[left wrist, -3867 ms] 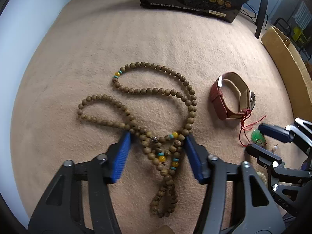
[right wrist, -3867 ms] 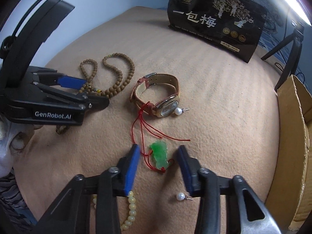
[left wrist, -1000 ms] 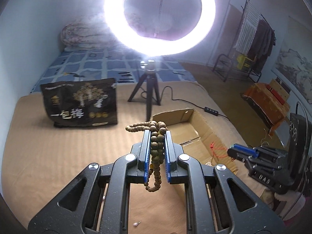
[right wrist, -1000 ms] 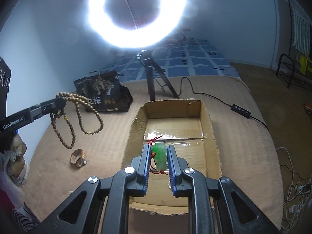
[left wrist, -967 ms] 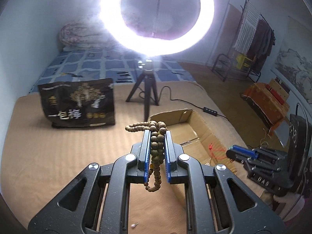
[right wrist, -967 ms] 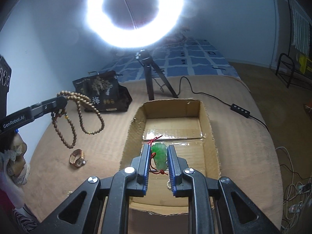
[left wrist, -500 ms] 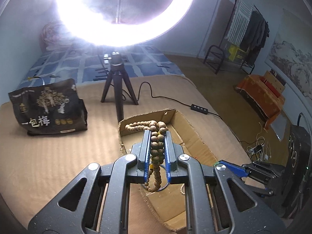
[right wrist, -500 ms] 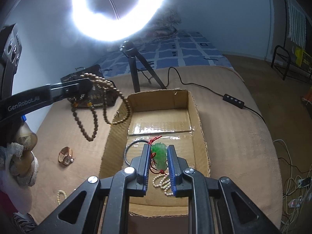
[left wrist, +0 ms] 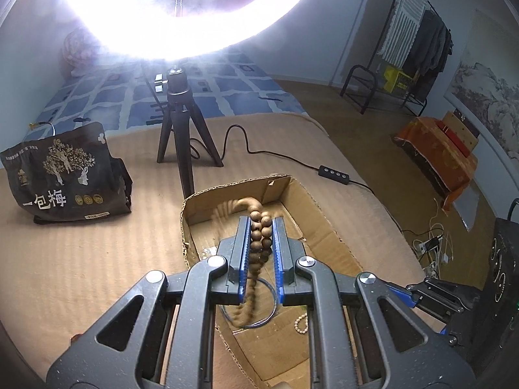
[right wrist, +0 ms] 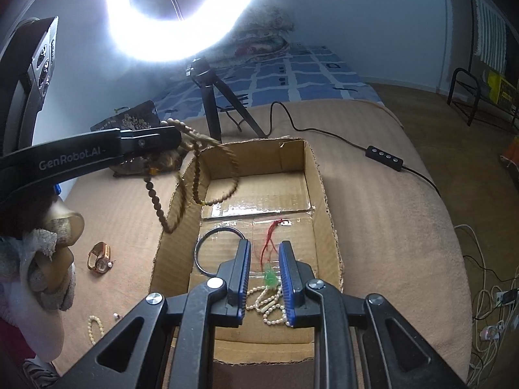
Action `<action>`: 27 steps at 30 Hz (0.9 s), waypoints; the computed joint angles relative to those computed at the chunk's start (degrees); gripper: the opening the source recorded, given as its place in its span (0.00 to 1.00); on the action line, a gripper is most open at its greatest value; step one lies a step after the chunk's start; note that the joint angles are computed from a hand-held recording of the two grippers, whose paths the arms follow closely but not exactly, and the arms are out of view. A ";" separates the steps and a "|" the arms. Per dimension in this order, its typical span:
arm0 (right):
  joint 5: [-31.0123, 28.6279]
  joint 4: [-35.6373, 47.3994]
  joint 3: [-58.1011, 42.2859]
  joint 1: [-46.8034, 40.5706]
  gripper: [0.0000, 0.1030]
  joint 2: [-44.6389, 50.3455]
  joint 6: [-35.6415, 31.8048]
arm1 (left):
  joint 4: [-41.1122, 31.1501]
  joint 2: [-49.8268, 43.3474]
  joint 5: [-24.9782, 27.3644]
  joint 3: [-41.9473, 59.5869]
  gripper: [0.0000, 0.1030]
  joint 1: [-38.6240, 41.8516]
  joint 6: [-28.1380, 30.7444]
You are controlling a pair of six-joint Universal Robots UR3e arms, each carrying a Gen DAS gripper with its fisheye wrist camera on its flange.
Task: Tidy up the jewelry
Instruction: 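Open the right tool over the box while left tool releases the necklace, then withdraw both tools from the box toward the remaining jewelry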
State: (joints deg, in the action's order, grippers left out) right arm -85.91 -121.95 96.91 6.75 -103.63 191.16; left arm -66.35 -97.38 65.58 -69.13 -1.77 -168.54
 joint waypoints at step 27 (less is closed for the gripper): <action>-10.69 0.09 -3.41 6.09 0.89 -0.21 4.35 | -1.96 7.69 -0.77 -3.14 0.22 4.56 2.86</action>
